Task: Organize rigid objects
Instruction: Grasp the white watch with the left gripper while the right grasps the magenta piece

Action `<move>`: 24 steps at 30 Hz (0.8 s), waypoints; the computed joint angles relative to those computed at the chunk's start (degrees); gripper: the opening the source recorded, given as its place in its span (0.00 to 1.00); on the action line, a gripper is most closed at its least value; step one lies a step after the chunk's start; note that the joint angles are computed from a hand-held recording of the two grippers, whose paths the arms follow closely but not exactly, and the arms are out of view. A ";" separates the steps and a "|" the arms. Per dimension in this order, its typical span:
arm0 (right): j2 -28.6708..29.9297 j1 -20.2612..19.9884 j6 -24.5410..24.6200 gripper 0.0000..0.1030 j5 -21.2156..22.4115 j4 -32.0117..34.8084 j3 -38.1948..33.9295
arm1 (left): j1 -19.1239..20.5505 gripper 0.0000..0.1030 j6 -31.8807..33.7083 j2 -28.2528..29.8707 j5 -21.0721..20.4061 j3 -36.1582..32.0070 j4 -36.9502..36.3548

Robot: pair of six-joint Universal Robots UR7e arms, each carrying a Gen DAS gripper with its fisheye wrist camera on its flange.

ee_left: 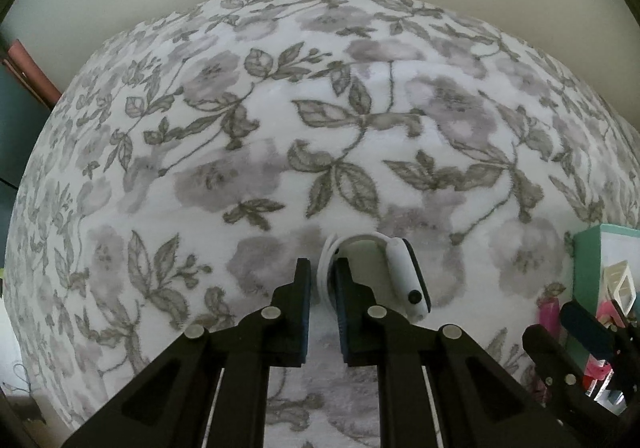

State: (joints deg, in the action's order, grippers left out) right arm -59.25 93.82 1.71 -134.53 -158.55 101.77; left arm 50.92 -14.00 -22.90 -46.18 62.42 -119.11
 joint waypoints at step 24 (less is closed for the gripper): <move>-1.79 0.27 1.07 0.20 0.80 5.72 2.69 | -1.57 0.10 -1.54 -1.50 0.03 3.28 -0.44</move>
